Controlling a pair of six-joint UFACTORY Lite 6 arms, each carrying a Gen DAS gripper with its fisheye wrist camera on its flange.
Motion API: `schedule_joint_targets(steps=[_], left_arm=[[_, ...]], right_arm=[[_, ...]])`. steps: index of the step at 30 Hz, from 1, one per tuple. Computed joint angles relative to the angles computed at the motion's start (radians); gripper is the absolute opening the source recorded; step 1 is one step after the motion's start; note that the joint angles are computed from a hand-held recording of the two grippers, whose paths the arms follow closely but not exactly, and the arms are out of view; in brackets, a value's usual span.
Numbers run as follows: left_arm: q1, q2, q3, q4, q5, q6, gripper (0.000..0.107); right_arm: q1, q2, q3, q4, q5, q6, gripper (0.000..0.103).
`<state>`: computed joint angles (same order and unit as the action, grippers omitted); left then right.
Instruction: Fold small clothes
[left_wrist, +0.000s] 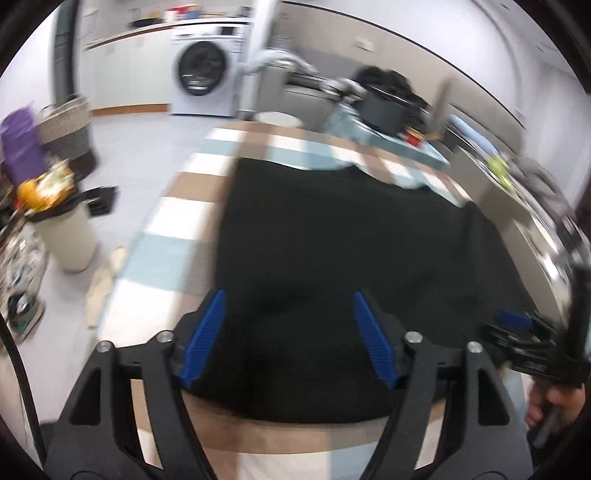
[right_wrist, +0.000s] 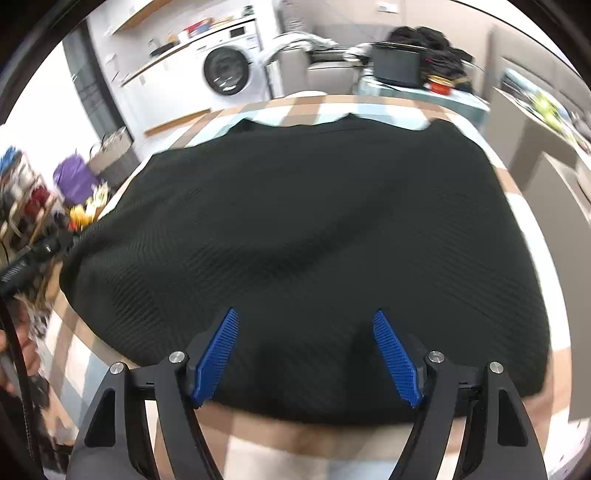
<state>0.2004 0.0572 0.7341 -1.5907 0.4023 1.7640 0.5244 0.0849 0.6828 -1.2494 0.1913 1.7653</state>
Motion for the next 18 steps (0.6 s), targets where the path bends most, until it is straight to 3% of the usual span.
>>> schedule_joint_targets(steps=[3, 7, 9, 12, 13, 15, 18], left_arm=[[-0.102, 0.053, 0.018, -0.001, -0.015, 0.030, 0.070], [-0.232, 0.147, 0.041, -0.082, -0.116, 0.103, 0.070], [-0.239, 0.174, 0.048, -0.099, -0.133, 0.135, 0.070], [-0.199, 0.174, 0.036, -0.081, -0.083, 0.149, 0.070], [-0.189, 0.173, 0.036, -0.067, -0.077, 0.145, 0.070], [-0.179, 0.162, 0.025, -0.040, -0.072, 0.134, 0.070], [-0.172, 0.145, 0.039, 0.094, -0.070, -0.020, 0.070]], right_arm=[[0.047, 0.108, 0.079, -0.129, 0.013, 0.105, 0.077], [0.082, 0.168, 0.112, -0.149, 0.083, 0.067, 0.077], [0.075, 0.129, 0.063, -0.117, 0.114, 0.011, 0.078], [-0.024, -0.002, -0.082, -0.096, 0.120, -0.004, 0.081], [-0.091, -0.066, -0.144, -0.117, 0.073, 0.009, 0.086], [-0.156, -0.133, -0.206, -0.124, 0.043, 0.009, 0.085], [-0.135, -0.139, -0.180, 0.047, 0.102, -0.171, 0.085]])
